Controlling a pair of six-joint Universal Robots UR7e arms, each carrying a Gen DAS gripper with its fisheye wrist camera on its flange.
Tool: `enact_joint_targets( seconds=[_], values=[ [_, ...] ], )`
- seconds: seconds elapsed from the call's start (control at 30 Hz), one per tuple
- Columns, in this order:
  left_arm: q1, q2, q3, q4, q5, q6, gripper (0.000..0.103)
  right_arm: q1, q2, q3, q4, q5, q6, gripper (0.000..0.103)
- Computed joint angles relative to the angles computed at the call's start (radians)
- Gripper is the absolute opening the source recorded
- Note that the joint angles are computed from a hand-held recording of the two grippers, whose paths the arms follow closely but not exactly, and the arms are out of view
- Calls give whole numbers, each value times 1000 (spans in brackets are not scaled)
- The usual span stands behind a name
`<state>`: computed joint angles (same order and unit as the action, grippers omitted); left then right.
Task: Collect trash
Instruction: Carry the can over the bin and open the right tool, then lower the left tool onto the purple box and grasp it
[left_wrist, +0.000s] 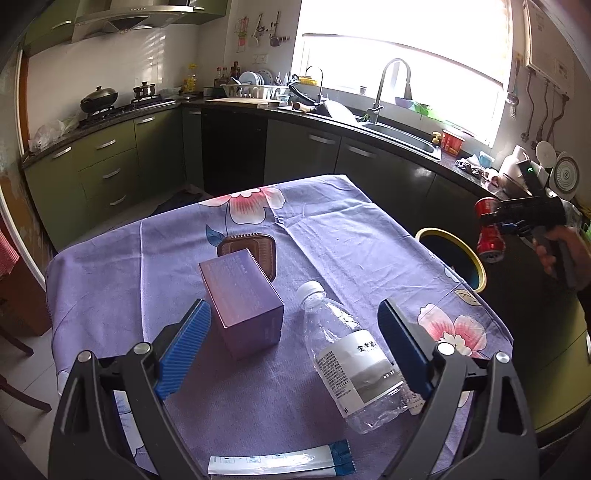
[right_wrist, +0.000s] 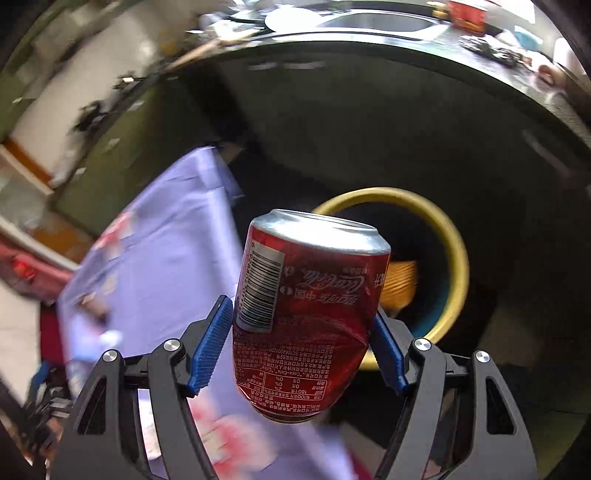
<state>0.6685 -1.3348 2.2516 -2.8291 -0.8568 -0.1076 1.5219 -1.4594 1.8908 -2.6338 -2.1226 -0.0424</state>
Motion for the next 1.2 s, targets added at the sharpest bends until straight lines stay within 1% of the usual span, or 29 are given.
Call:
enact_joint_targets(
  seconds=[0.1,0.23,0.3,0.33,0.37,0.4,0.43,0.47,0.57,0.63,0.83,0.97,1.13,1.2],
  values=[
    [-9,2,-7,30,16,-16,87,-64,57,-64,8,-25,-13,71],
    [-18,12,-21,63,36,-29,87,-117,112,-112,32,-20,-22,71],
    [-22,19,-30,74,40,-36,87,-130,135,-126,41,-15,-19,71],
    [-22,21,-33,78,40,-37,87,-136,141,-131,41,-7,-25,74],
    [-24,24,-37,81,40,-38,87,-140,155,-140,27,-15,-33,77],
    [-24,26,-39,85,38,-38,87,-139,152,-122,-2,-32,-40,79],
    [-25,30,-42,90,36,-39,87,-135,154,-115,-37,-50,-56,79],
    [-26,33,-44,95,36,-39,87,-136,146,-108,-49,-48,-67,79],
    [-29,41,-49,113,33,-44,87,-141,100,-80,-49,11,-71,79],
    [-30,45,-52,119,33,-47,87,-135,70,-54,-51,37,-73,79],
    [-39,44,-49,167,57,-84,87,-120,-47,63,-58,144,-97,80],
    [-55,16,-35,210,94,-126,87,-103,-116,119,-41,160,-126,81],
    [-65,-41,-11,285,124,-211,88,-88,-127,136,-43,183,-150,81],
    [-68,-60,-2,320,142,-243,88,-85,-112,133,-54,190,-159,81]
  ],
)
